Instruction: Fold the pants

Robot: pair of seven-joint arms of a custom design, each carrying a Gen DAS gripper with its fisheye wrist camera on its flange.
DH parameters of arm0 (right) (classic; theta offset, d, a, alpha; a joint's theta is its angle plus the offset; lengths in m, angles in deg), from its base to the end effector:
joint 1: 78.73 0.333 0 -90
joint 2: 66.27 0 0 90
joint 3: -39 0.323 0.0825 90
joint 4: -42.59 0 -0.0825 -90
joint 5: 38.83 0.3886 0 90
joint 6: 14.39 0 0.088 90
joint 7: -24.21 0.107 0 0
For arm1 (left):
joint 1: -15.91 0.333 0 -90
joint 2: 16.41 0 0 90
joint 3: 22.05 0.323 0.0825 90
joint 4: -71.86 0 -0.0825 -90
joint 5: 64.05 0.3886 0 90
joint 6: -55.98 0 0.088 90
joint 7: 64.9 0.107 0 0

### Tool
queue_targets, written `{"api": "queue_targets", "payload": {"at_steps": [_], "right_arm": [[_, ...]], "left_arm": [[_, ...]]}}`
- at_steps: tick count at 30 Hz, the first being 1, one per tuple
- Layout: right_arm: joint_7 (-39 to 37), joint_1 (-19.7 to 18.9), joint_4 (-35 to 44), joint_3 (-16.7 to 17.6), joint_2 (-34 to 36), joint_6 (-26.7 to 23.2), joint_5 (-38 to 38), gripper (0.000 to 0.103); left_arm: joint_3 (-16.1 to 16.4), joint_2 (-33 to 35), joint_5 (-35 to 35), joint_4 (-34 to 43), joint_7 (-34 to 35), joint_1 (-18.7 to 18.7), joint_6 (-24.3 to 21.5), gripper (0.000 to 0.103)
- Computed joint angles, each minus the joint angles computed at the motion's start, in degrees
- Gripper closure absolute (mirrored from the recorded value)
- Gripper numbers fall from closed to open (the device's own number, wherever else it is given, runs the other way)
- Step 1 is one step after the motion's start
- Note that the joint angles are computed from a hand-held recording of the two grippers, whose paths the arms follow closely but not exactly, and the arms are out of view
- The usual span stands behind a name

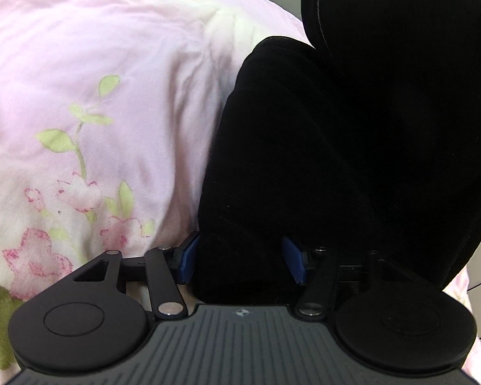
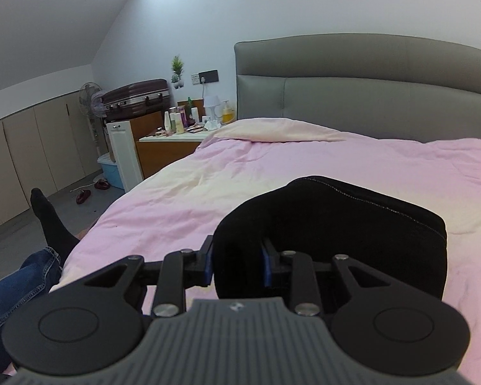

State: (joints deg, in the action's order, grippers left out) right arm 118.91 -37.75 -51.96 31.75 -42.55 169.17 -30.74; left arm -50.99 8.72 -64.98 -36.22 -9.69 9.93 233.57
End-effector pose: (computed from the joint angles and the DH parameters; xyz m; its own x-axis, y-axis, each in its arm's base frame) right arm 0.5965 0.4029 0.5211 0.4727 -0.8688 -0.1478 -0.4326 -0.0827 -0.8978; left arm 0.5872 -0.3564 0.4015 -0.0464 -0.8087 0.5864 -0.8386 -0.2874 -0.4627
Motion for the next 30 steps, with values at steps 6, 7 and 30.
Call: {"api": "queue_targets", "payload": {"at_steps": [6, 7, 30], "right_arm": [[3.29, 5.53, 9.2, -7.58, 7.18, -10.62, -6.71, 0.078], [4.44, 6.52, 10.83, -9.19, 8.91, -12.94, -8.79, 0.078], [31.82, 31.57, -14.57, -42.21, -3.56, -4.14, -45.89, 0.05]], "left_arm": [[-21.73, 1.41, -6.77, -5.4, 7.65, 22.38, 2.03, 0.047], [-22.04, -0.32, -6.89, -6.66, 7.22, 23.59, 2.04, 0.047], [-35.21, 2.93, -0.66, -8.99, 7.18, 34.8, 12.37, 0.036]]}}
